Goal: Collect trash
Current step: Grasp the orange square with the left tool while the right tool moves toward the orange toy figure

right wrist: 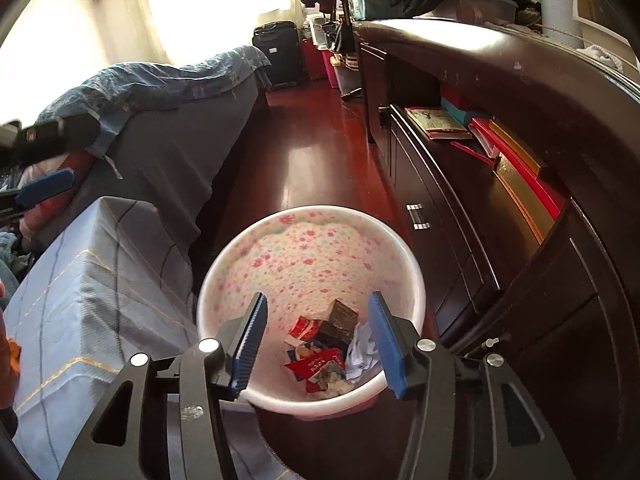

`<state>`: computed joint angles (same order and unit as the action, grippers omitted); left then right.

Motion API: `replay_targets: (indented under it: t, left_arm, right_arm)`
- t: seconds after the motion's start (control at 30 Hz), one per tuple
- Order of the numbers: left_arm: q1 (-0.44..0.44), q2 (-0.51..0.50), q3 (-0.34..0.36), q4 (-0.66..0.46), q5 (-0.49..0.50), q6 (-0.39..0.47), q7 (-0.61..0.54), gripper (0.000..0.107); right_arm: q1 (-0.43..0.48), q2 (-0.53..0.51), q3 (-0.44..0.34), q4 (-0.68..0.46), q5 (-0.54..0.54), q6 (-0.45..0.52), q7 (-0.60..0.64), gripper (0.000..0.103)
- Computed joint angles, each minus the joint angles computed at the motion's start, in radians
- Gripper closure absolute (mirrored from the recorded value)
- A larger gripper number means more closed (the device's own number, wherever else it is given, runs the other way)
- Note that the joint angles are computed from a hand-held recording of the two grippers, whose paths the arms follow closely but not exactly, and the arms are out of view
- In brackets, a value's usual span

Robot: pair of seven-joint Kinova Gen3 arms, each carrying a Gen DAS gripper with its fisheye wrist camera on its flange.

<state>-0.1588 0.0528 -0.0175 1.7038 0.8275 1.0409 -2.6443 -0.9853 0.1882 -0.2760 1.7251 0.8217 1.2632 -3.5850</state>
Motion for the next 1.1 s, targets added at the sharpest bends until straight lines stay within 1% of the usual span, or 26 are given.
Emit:
replay_targets:
  t: [0.1,0.17,0.27,0.43,0.57,0.67,0.77,0.87,0.97,1.0,1.03,1.1]
  left_arm:
    - [-0.023,-0.021,-0.023,0.01,0.002,0.009,-0.01,0.008]
    - [-0.037,-0.042,-0.04,0.021,-0.003,0.005,-0.013,0.008]
    - [-0.059,-0.074,-0.071,0.038,-0.027,-0.006,-0.015,0.008]
    - [-0.109,-0.124,-0.141,0.076,-0.085,-0.037,-0.025,0.008]
    - [-0.165,-0.12,-0.192,0.079,-0.133,-0.055,-0.009,0.008]
    - [-0.204,-0.118,-0.206,0.087,-0.207,-0.12,0.039,0.008]
    - [-0.25,-0.092,-0.233,0.078,-0.24,-0.122,0.052,0.008]
    - [-0.294,-0.065,-0.241,0.077,-0.261,-0.115,0.043,0.008]
    - [-0.327,-0.042,-0.233,0.083,-0.275,-0.133,0.027,0.009]
    - [-0.336,-0.035,-0.229,0.081,-0.278,-0.134,0.025,0.011]
    - [-0.349,-0.02,-0.229,0.073,-0.273,-0.122,0.013,0.018]
    - [-0.366,0.0,-0.217,0.058,-0.277,-0.099,0.009,0.027]
  right_arm:
    - [-0.021,0.01,-0.008,-0.042,0.008,0.03,0.013,0.043]
    - [-0.037,0.018,-0.012,-0.073,0.011,0.037,0.028,0.042]
    - [-0.057,0.031,-0.012,-0.111,0.014,0.029,0.055,0.038]
    - [-0.102,0.073,-0.004,-0.193,0.019,-0.011,0.125,0.037]
    - [-0.142,0.114,0.016,-0.262,0.019,-0.043,0.201,0.036]
    - [-0.169,0.146,0.035,-0.315,0.011,-0.073,0.257,0.036]
    - [-0.193,0.168,0.057,-0.354,-0.005,-0.089,0.295,0.036]
    - [-0.211,0.191,0.077,-0.393,-0.021,-0.109,0.34,0.036]
    - [-0.231,0.212,0.096,-0.432,-0.033,-0.116,0.379,0.036]
    - [-0.239,0.22,0.101,-0.447,-0.037,-0.115,0.392,0.036]
    - [-0.245,0.225,0.107,-0.456,-0.04,-0.115,0.401,0.036]
    - [-0.256,0.234,0.118,-0.475,-0.046,-0.113,0.419,0.035]
